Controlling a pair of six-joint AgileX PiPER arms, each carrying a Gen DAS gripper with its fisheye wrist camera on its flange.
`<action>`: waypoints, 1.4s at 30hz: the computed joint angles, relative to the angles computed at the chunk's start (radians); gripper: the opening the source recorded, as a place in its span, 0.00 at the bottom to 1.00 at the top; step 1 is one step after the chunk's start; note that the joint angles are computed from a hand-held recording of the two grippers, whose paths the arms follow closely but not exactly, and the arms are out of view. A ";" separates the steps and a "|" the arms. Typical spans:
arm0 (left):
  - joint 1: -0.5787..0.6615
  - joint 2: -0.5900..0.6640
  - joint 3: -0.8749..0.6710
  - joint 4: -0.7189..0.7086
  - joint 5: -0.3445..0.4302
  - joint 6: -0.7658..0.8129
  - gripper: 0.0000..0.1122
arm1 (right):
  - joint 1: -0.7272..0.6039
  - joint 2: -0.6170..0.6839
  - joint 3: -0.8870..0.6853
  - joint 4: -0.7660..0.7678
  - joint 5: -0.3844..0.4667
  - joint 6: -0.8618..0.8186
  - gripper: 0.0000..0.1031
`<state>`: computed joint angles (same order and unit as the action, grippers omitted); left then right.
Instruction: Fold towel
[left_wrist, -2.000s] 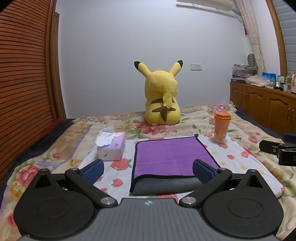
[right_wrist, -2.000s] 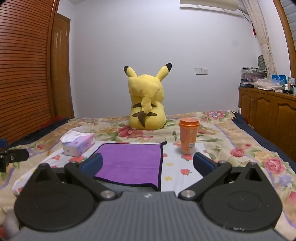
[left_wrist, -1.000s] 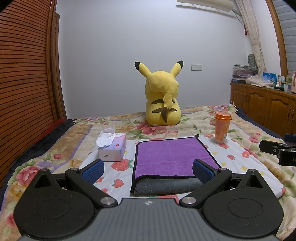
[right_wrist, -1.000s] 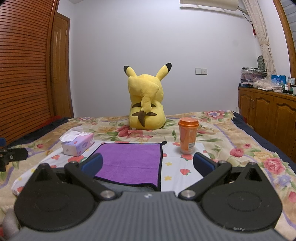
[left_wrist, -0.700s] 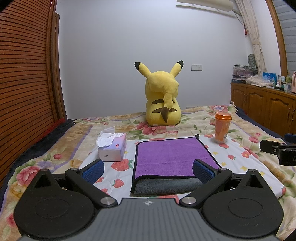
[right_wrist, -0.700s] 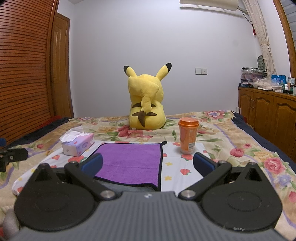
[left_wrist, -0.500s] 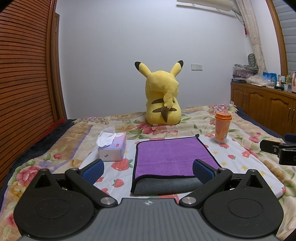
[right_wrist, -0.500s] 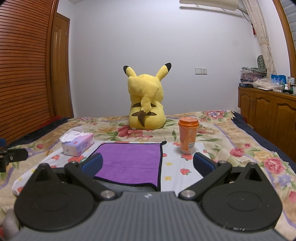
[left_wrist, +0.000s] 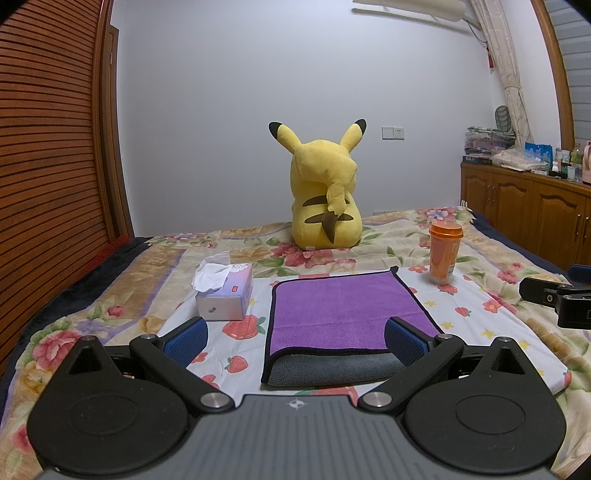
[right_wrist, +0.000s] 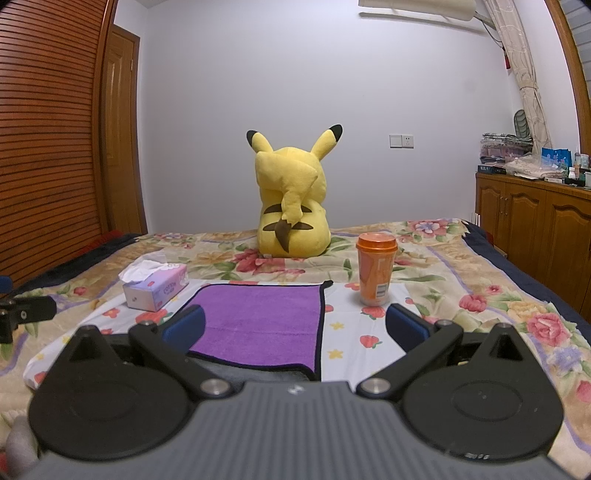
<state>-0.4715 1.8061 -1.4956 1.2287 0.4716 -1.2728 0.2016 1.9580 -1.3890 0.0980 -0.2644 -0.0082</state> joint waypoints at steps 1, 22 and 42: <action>0.000 0.000 0.000 0.000 0.000 0.000 0.92 | 0.000 0.000 0.000 0.001 0.000 -0.001 1.00; 0.011 -0.007 0.011 -0.012 -0.010 0.017 0.92 | -0.004 -0.001 -0.007 -0.009 0.008 0.002 1.00; 0.022 0.052 -0.076 -0.290 0.057 0.320 0.92 | 0.018 0.045 -0.084 0.093 0.095 -0.175 1.00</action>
<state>-0.4496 1.8579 -1.5711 0.9387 0.5286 -0.9527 0.2195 2.0030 -1.4730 0.1907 -0.1698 -0.1835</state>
